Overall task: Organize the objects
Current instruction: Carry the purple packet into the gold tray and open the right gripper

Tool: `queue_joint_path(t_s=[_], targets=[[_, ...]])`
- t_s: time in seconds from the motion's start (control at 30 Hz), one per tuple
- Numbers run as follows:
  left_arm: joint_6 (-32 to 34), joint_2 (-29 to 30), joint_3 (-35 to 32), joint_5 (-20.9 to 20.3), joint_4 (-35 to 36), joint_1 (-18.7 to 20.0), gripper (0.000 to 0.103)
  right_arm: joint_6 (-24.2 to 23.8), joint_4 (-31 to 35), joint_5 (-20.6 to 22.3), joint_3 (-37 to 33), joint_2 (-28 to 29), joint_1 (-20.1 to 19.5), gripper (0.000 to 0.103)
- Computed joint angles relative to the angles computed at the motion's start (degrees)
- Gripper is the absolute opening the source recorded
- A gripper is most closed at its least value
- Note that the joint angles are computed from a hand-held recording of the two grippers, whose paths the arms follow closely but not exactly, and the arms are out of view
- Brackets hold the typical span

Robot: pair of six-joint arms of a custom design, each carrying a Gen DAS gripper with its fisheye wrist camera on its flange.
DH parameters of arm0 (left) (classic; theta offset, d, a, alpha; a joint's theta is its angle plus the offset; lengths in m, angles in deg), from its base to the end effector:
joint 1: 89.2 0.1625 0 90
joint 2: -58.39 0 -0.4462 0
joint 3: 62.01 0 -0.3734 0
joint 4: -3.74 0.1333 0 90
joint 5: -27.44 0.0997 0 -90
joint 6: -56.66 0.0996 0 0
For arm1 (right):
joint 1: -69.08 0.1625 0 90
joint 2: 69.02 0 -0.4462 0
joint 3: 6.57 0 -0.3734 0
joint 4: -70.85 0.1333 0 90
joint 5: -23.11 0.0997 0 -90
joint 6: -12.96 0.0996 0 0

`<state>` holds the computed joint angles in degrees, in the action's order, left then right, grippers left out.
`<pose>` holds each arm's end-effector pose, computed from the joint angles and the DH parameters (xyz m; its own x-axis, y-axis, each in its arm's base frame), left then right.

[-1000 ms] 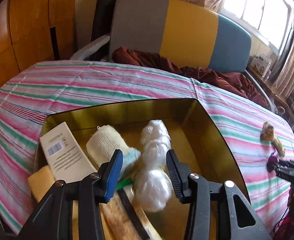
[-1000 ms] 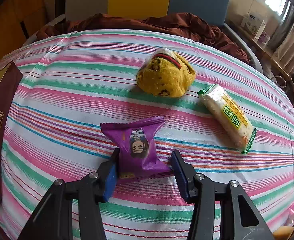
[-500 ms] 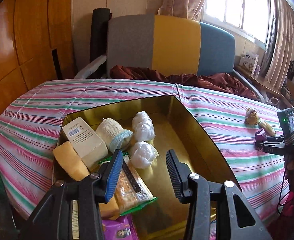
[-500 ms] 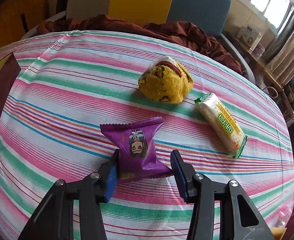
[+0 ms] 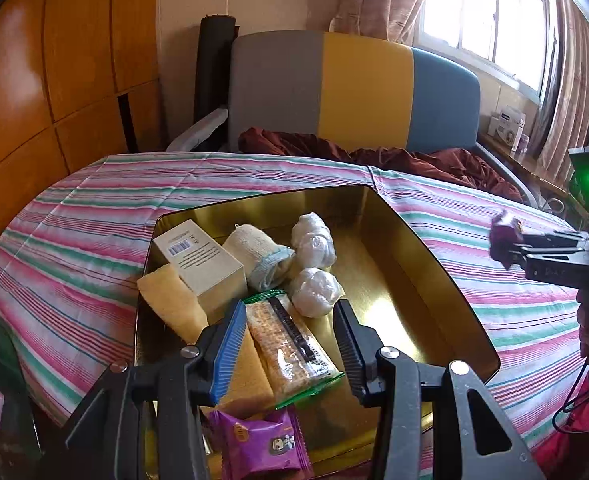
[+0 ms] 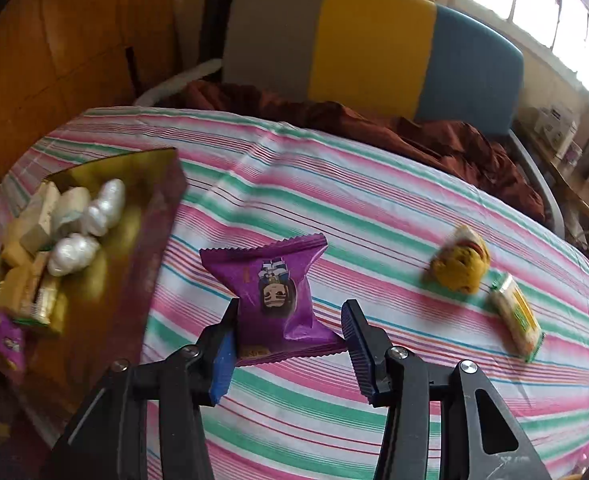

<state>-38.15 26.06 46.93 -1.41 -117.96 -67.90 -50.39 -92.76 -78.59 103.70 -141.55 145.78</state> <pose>-0.3859 -0.3872 -0.0665 -0.6911 -0.3129 -0.6515 0.3441 0.6502 -0.6773 -0.0204 -0.5780 0.3390 -0.5818 -0.5519 0.5974 -0.7437 0.6584 -0.1160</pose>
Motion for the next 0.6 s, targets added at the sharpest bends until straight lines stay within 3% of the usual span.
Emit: queue_joint_path(t_s=[0.27, 0.33, 0.47, 0.6], targets=[[-3.3, -0.87, 1.34, -0.64, 1.78, -0.58, 0.046, 2.52, -0.39, -0.18, 4.0, 3.5, 7.15, 0.05], [-3.74, -1.28, 2.23, -1.16, 0.87, -0.58, 0.045, 2.92, -3.14, -1.61, 4.4, 5.47, 8.19, 0.051], [-4.39, -1.73, 4.01, -2.23, -1.63, -0.51, 0.045, 4.87, -4.41, -3.98, 3.71, 8.2, 8.92, 0.055], [-4.02, -1.53, 4.69, -2.8, -3.44, -0.32, 0.045, 4.02, -5.67, -3.69, 4.61, 7.32, 8.38, 0.057]])
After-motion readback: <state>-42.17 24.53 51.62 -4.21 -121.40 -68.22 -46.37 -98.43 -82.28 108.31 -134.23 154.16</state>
